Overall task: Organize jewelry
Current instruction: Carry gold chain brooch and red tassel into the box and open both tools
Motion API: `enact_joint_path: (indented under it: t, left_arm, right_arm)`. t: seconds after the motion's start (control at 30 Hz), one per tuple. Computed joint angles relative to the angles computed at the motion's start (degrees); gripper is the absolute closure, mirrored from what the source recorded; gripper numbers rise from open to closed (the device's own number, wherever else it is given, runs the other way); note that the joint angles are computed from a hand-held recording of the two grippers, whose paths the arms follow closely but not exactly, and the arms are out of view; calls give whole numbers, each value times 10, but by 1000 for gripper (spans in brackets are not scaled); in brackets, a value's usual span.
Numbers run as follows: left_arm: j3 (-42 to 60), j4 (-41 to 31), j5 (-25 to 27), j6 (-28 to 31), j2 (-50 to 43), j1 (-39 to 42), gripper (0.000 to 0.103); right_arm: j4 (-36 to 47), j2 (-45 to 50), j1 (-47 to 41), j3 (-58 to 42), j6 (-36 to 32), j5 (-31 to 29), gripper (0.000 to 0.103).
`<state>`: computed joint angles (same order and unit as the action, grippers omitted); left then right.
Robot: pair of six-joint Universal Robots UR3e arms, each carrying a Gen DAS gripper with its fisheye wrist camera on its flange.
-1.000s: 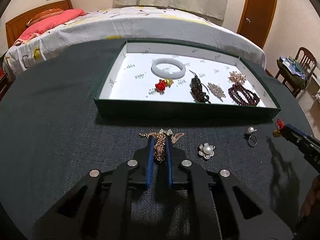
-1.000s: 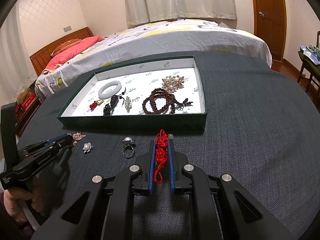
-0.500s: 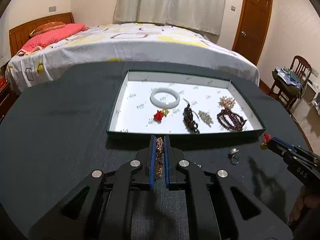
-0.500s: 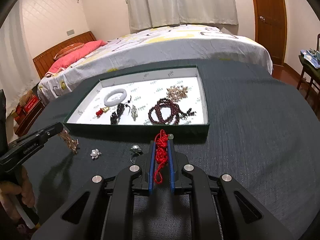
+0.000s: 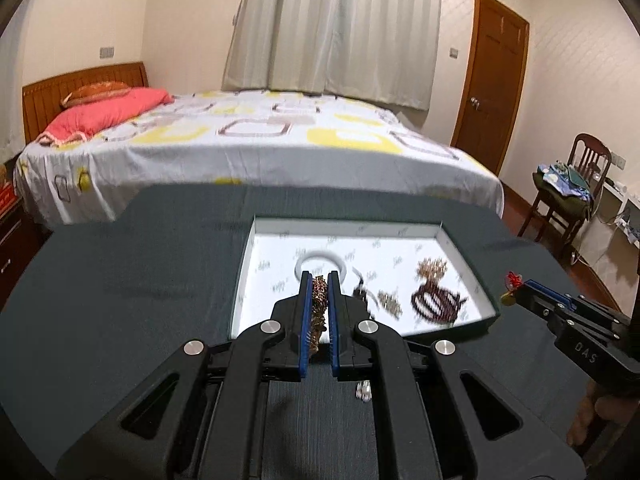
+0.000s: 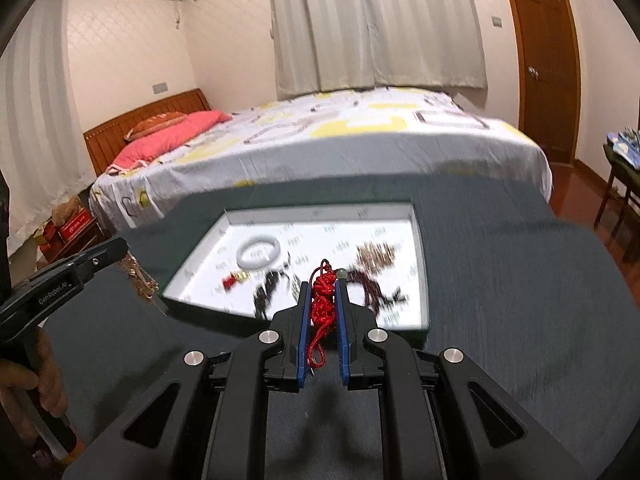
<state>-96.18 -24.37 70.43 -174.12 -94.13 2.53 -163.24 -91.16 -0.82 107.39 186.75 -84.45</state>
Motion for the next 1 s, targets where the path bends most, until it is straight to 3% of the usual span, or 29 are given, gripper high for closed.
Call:
enact_joint_path:
  t: [0.57, 0.77, 1.0]
  left_arm:
    - [339, -39, 20, -16, -238, -41, 95]
    - [403, -63, 52, -17, -325, -51, 95]
    - [487, -124, 79, -5, -422, -56, 95]
  right_arm:
    - [4, 213, 12, -277, -13, -16, 91]
    - [6, 293, 12, -324, -4, -21, 91]
    - [68, 384, 15, -403, 0, -18, 91]
